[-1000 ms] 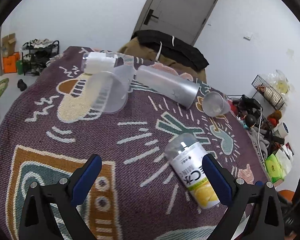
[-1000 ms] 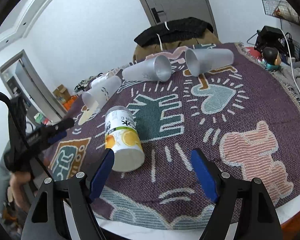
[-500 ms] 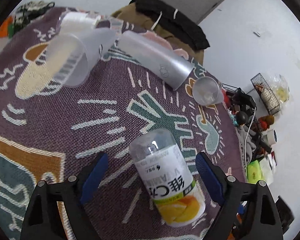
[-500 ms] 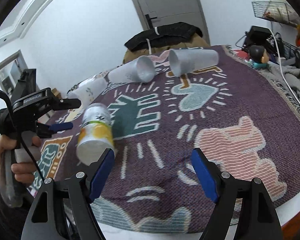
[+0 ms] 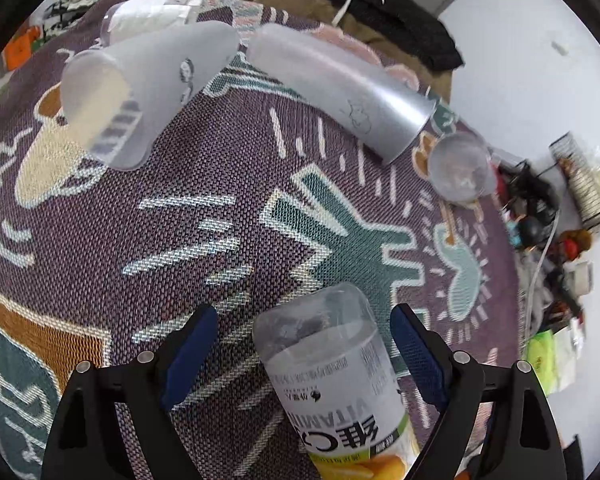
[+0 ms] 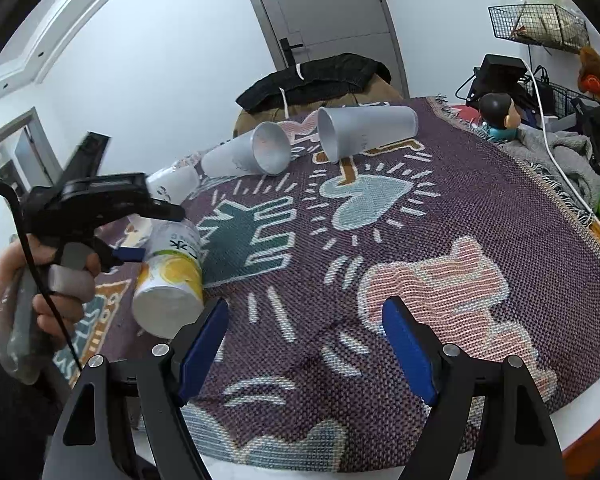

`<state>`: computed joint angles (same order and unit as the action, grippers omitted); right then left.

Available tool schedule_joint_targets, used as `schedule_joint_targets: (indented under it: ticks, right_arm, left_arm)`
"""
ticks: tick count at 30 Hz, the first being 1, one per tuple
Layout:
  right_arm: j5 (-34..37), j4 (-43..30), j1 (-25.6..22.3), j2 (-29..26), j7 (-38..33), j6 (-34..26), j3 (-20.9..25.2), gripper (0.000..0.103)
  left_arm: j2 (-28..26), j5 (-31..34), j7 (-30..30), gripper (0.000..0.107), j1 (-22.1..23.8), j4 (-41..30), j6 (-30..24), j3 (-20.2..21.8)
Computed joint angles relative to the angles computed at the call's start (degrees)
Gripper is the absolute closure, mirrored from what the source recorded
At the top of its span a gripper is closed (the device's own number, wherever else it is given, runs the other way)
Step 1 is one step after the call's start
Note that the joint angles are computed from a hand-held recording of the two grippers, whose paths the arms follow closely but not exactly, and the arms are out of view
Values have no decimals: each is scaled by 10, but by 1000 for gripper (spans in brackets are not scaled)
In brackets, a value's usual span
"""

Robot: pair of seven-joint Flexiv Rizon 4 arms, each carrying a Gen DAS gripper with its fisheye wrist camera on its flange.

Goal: Flip cup upside down
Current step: 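Grasp the upright bottle with the left tool, then lift the bottle with the left tool and turn it cap-down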

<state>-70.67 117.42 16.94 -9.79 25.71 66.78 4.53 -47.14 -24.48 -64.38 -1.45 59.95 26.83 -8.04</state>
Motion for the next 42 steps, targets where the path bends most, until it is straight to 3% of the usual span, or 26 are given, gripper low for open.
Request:
schedule_joint_targets:
  ticks: [6, 10, 15, 19, 24, 33, 39, 42]
  right_arm:
    - [-11, 3, -3, 3, 16, 6, -1, 24]
    - [-14, 12, -8, 7, 30, 12, -1, 24]
    - [-22, 18, -14, 15, 43, 5, 0, 24]
    - [-17, 21, -18, 20, 45, 0, 4, 24]
    - [-9, 23, -19, 26, 42, -13, 8, 24]
    - [-1, 24, -19, 25, 36, -17, 9, 24]
    - [2, 24, -19, 21, 33, -10, 8, 24]
    - [5, 26, -18, 21, 32, -10, 7, 24]
  left_arm:
    - [-28, 18, -28, 38, -9, -50, -59, 6]
    - [-10, 17, -20, 38, -9, -21, -31, 4]
    - [31, -6, 35, 38, 0, 37, 27, -12]
    - [74, -37, 109, 39, 6, 103, 109, -28]
    - [128, -63, 207, 39, -2, 205, 288, -41]
    - [151, -84, 352, 39, 4, 312, 546, -99]
    - [148, -46, 380, 39, 31, 345, 623, -152]
    - [142, -19, 361, 39, 27, 348, 623, -143]
